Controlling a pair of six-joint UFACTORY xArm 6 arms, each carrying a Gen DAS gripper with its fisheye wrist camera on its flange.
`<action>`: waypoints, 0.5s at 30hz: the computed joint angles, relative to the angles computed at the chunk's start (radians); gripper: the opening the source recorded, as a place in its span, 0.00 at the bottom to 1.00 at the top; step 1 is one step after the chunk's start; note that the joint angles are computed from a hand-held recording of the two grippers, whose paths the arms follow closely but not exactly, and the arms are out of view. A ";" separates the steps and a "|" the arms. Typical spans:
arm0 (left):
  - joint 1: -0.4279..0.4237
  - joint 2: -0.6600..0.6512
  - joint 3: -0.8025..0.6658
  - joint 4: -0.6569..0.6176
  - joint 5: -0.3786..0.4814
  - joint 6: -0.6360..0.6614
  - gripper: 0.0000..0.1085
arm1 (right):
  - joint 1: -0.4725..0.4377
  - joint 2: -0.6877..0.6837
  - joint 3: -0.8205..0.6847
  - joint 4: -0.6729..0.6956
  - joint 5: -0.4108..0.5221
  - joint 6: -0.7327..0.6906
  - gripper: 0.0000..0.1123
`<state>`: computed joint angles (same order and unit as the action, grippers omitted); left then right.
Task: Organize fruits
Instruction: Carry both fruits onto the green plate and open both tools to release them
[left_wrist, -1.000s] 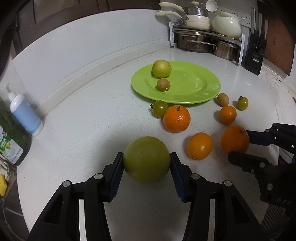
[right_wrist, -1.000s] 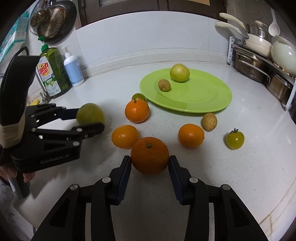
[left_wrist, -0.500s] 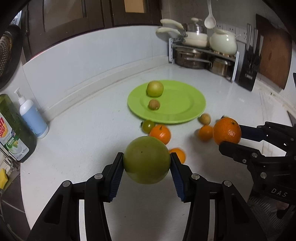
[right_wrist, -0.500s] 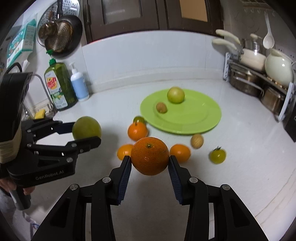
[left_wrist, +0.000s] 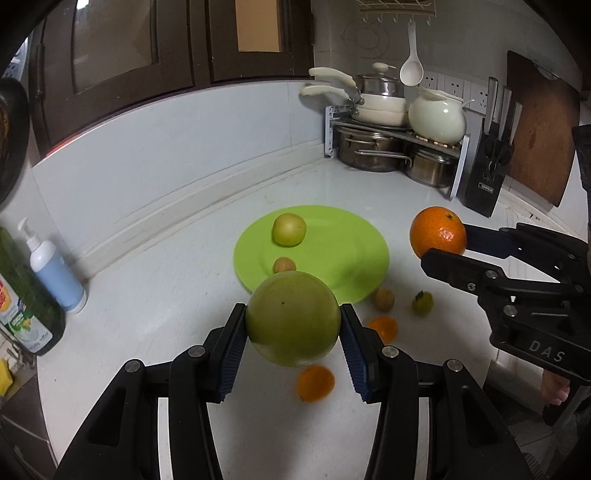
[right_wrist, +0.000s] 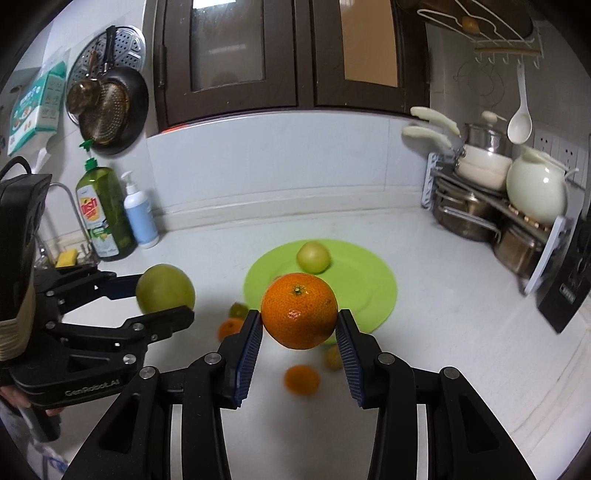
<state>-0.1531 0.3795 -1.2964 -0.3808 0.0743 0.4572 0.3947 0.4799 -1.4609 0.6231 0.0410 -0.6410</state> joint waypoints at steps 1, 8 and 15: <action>0.003 0.012 -0.019 0.041 0.006 -0.036 0.45 | -0.007 0.011 -0.019 -0.022 0.011 0.012 0.38; 0.013 0.109 -0.175 0.222 0.071 -0.191 0.45 | -0.055 0.119 -0.210 -0.095 0.143 0.050 0.38; 0.021 0.257 -0.404 0.249 0.167 -0.202 0.45 | -0.094 0.291 -0.485 -0.177 0.297 0.128 0.38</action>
<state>-0.1321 0.6366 -1.7006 -0.1320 0.2412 0.2551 0.3011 0.7710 -1.9462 0.4460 0.3377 -0.5132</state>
